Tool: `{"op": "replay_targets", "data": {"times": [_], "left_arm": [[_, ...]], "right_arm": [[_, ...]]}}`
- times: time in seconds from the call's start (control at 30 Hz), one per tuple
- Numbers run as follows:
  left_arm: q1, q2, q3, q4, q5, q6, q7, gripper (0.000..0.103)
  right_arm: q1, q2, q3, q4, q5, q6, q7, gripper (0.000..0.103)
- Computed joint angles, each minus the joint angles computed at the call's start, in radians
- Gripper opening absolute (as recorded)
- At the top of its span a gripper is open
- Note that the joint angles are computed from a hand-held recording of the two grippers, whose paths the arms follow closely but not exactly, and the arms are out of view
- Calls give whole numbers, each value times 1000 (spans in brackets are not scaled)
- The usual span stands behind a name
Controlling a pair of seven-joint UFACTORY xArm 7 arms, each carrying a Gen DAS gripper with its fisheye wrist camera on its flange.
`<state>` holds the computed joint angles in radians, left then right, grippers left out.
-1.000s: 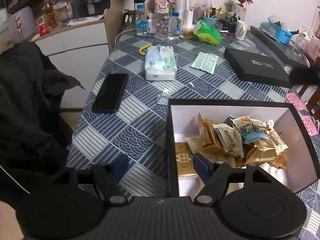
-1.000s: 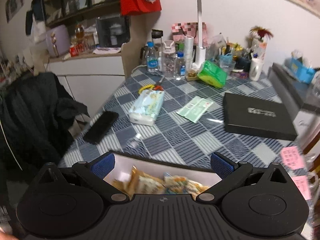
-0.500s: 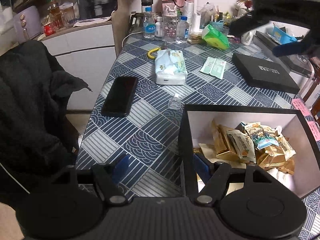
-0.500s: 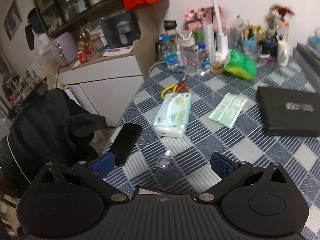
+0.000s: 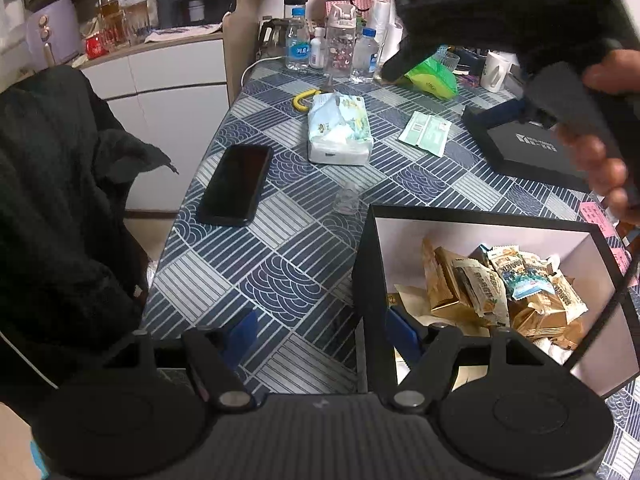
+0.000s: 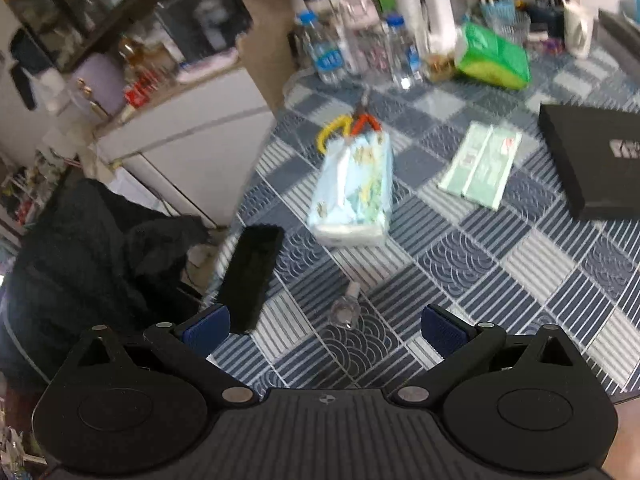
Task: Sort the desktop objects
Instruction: 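Move the right tool down toward the small clear bottle on the table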
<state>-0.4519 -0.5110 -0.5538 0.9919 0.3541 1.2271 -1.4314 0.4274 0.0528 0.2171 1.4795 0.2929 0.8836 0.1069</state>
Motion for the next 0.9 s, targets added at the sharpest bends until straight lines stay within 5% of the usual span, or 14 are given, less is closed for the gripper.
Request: {"op": "replay_targets", "data": {"times": [0.2, 0.53, 0.63, 0.9], "left_arm": [[-4, 2, 8, -9, -11, -6, -2, 85], [-2, -24, 20, -29, -28, -12, 4, 85], [2, -26, 20, -32, -31, -15, 6, 85], [5, -30, 24, -42, -46, -25, 10, 85]], "right_arm": [[12, 143, 16, 84, 57, 38, 47, 102], [71, 315, 4, 204, -85, 93, 158, 91], [82, 345, 0, 232, -117, 108, 174, 73], [106, 400, -2, 285, -154, 136, 194, 66]]}}
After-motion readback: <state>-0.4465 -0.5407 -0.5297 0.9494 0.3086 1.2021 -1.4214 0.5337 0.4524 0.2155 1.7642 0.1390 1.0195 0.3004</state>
